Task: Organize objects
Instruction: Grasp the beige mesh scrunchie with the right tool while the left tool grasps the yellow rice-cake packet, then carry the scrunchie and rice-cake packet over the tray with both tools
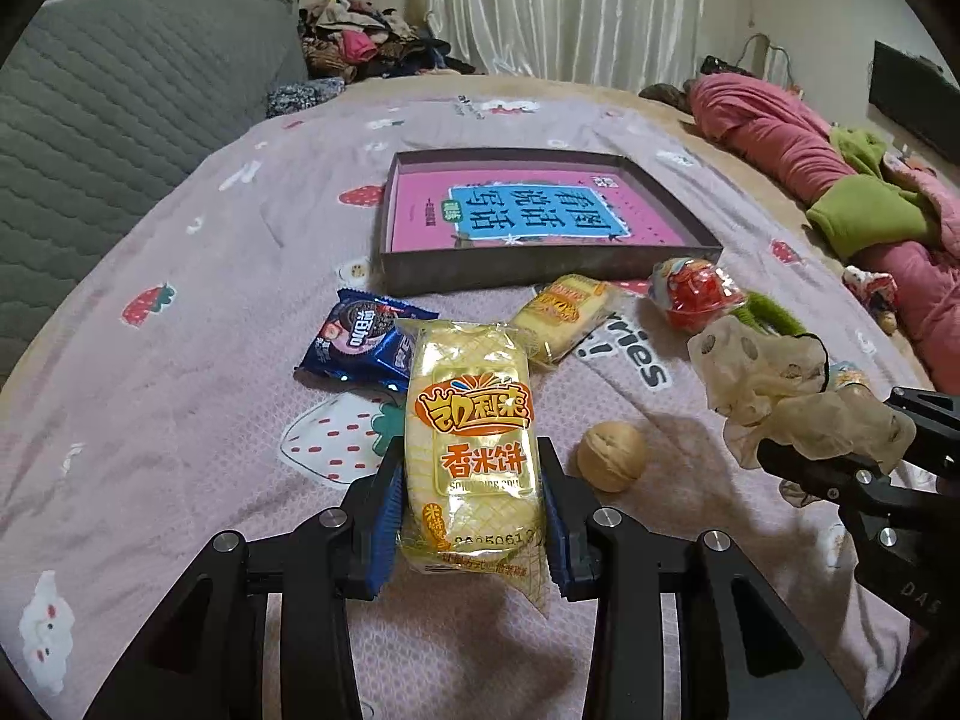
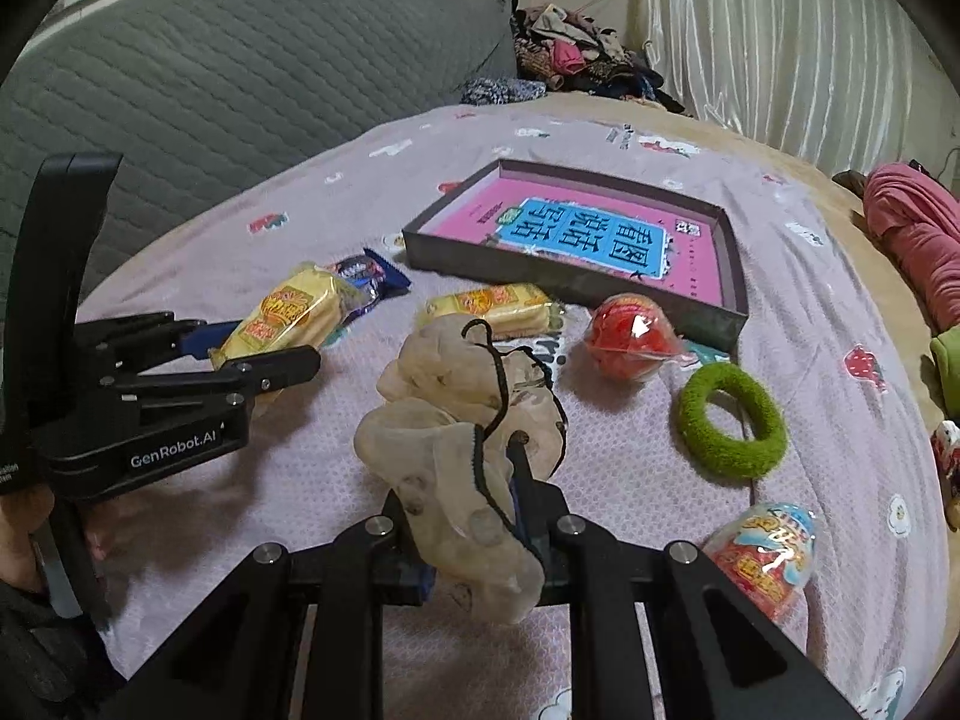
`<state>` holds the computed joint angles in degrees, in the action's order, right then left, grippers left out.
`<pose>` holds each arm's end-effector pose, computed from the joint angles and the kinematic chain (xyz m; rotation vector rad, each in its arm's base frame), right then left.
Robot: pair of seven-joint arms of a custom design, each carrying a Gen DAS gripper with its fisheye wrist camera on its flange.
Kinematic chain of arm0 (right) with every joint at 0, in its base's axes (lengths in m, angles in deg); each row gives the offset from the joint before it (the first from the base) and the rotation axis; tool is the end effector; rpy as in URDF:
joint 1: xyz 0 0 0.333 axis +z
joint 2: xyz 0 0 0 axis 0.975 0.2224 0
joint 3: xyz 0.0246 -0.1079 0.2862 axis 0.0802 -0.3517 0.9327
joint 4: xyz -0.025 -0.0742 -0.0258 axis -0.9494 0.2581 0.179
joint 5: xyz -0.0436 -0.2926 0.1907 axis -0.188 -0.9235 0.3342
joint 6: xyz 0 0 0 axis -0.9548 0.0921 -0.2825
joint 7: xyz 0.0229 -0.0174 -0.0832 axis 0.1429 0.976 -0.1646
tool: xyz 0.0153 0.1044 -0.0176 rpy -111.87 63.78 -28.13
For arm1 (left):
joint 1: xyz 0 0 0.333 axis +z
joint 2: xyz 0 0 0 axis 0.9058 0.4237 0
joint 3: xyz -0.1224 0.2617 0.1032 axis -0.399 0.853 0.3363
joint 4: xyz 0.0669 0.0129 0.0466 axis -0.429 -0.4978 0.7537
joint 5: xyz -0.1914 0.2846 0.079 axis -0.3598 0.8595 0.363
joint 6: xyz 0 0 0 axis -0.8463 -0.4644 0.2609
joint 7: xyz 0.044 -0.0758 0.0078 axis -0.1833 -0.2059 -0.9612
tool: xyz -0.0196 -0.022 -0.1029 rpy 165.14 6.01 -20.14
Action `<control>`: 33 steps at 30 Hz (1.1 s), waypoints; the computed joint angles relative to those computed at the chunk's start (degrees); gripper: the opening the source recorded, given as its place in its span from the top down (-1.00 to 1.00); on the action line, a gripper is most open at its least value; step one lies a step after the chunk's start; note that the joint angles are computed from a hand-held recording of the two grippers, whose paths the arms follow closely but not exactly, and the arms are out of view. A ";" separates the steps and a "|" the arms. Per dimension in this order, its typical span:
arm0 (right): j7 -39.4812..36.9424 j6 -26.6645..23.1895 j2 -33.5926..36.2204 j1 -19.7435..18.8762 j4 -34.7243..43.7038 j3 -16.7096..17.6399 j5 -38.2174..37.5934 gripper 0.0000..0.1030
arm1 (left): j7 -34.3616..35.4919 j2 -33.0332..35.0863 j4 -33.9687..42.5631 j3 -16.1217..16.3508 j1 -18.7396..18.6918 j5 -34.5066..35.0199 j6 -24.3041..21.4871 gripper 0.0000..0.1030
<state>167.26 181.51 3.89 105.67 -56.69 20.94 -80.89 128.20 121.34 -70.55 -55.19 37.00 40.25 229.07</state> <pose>0.5666 0.2729 0.3500 -1.7980 1.7349 -0.6309 0.6589 -0.3719 0.3173 -1.3656 2.2656 -0.8941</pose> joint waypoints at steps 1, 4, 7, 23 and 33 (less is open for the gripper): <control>0.89 0.32 -0.55 0.45 -0.41 -0.52 -0.60 0.62 | -0.22 -0.66 -0.81 0.07 -0.07 -0.04 0.49 0.21; 2.40 0.92 -1.90 0.60 -1.26 -0.82 -1.81 0.62 | -0.42 -2.53 -3.00 -0.03 -0.05 -0.17 1.77 0.21; 4.29 0.88 -3.15 0.84 -1.60 -1.07 -3.59 0.62 | -0.47 -4.38 -4.90 0.24 -0.47 -0.11 2.95 0.21; 10.25 -1.97 -7.85 -2.55 -0.90 2.30 -10.48 0.62 | -3.25 -6.89 -1.75 2.22 -2.78 2.52 0.62 0.21; 7.27 -4.38 -9.17 -5.50 0.43 4.72 -9.63 0.62 | -4.75 -2.82 8.50 1.36 -2.62 4.34 -4.55 0.21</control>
